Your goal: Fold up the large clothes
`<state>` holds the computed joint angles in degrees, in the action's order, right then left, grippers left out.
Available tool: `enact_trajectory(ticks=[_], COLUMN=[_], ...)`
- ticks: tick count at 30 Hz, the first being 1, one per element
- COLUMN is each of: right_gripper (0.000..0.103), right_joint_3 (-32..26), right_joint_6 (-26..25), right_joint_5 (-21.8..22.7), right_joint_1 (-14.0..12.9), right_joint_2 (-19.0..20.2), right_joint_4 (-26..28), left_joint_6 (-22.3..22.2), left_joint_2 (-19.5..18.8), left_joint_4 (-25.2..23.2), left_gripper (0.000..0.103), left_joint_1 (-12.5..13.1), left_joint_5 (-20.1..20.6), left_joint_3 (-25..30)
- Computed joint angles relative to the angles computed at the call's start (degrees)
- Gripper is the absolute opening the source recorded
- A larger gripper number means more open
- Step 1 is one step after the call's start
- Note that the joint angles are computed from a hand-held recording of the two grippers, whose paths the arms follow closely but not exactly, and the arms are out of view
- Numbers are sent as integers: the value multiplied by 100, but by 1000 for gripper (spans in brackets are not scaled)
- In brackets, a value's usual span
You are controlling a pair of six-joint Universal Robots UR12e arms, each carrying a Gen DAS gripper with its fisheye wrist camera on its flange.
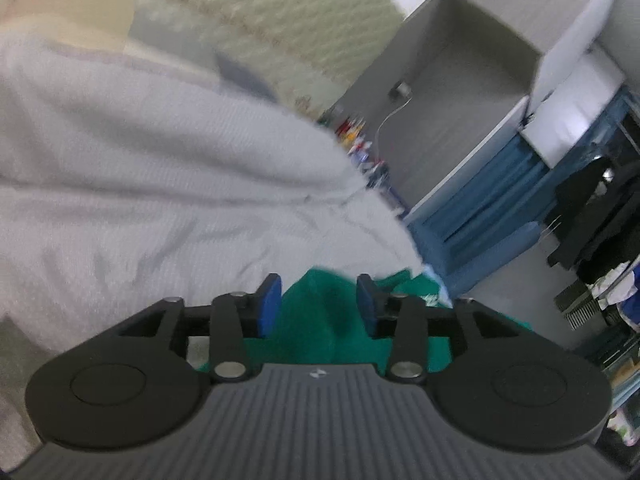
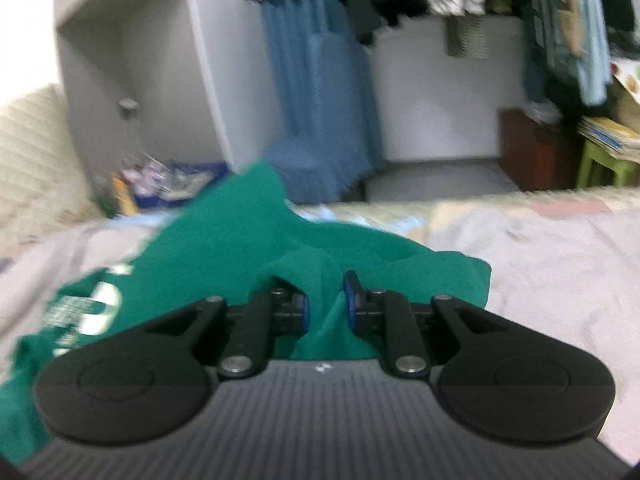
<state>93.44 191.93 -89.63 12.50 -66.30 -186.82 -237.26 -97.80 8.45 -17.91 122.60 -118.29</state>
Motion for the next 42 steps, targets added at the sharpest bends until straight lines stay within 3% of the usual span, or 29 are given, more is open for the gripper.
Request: enact_trajectory(ticks=[3,6,8,13,15,20,23,25,28,29,30,31,32,33,37,42], right_gripper=[19,19,19,18,18,19,19,19,19,19,19,19,19,19,19,19], right_joint_3=[155,337,360,315,284,284,298,299,278,278,285,310,345,358,408,542], right_joint_6=[74,473,656,1256,1462,1641,1589,1492,1295,1295,1232,1077,960,833,42,-506], right_joint_5=[205,571,632,922,1048,1261,1324,1269,1214,1214,1226,1235,1236,1203,1088,1649], right_joint_1=[-55,-207,-262,-410,-463,-519,-516,-485,-443,-443,-435,-404,-388,-345,-99,52], right_joint_2=[-98,-204,-223,-204,-183,-140,-132,-132,-128,-128,-134,-158,-182,-194,-221,-287], right_joint_4=[-365,-849,-860,-546,-433,-459,-509,-486,-424,-424,-417,-375,-350,-340,-488,-767], left_joint_6=[823,1819,2204,2406,2326,1663,813,-57,-1052,-1215,-1290,-1286,-1250,-1150,-221,68], left_joint_2=[-73,-152,-244,-553,-699,-993,-1139,-1263,-1403,-1421,-1429,-1419,-1402,-1375,-1182,-785], left_joint_4=[323,449,399,-328,-606,-998,-596,121,929,966,937,859,797,715,544,1281], left_gripper=[51,53,55,56,62,65,67,67,66,60,42,34,18,10,7,7], left_joint_1=[-267,-504,-579,-619,-608,-499,-344,-188,-75,-45,-4,11,33,54,-116,-203], left_joint_5=[519,459,-49,-1579,-2089,-3199,-3534,-3766,-3687,-3663,-3691,-3692,-3736,-3782,-3060,-1788], left_joint_3=[141,318,430,819,965,1132,1080,958,816,800,789,783,777,781,863,552])
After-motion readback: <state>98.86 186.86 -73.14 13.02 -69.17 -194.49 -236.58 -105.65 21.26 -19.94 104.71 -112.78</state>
